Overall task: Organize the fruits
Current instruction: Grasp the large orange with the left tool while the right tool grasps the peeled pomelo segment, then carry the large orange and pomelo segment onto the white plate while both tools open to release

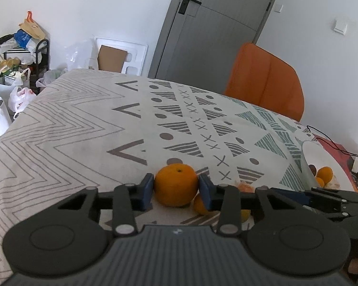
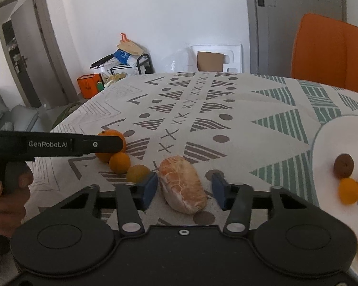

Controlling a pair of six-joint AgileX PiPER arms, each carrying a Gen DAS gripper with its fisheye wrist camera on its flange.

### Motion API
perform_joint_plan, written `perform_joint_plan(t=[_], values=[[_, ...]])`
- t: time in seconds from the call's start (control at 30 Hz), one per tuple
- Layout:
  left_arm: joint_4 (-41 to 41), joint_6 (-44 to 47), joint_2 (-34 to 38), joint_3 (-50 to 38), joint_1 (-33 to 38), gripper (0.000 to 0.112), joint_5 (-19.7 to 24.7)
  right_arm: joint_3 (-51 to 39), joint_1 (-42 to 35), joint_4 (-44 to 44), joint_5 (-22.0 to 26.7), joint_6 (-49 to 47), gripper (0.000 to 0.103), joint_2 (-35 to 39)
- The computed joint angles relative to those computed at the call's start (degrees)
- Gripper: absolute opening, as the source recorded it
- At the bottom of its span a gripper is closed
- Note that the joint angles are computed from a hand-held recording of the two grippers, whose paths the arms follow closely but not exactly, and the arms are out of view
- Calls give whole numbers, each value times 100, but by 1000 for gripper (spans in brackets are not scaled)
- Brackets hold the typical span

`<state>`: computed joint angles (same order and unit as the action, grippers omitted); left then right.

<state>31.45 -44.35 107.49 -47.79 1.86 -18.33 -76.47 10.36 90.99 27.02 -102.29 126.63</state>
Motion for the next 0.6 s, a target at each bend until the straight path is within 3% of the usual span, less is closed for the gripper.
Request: perform_joint_plan(t=[0.43, 0.6], values=[[-621, 568, -383, 264, 22, 39, 220, 310, -26, 525, 175, -728, 35, -175], [-1492, 1305, -608, 290, -215, 39, 355, 497, -201, 815, 357, -975, 35, -386]])
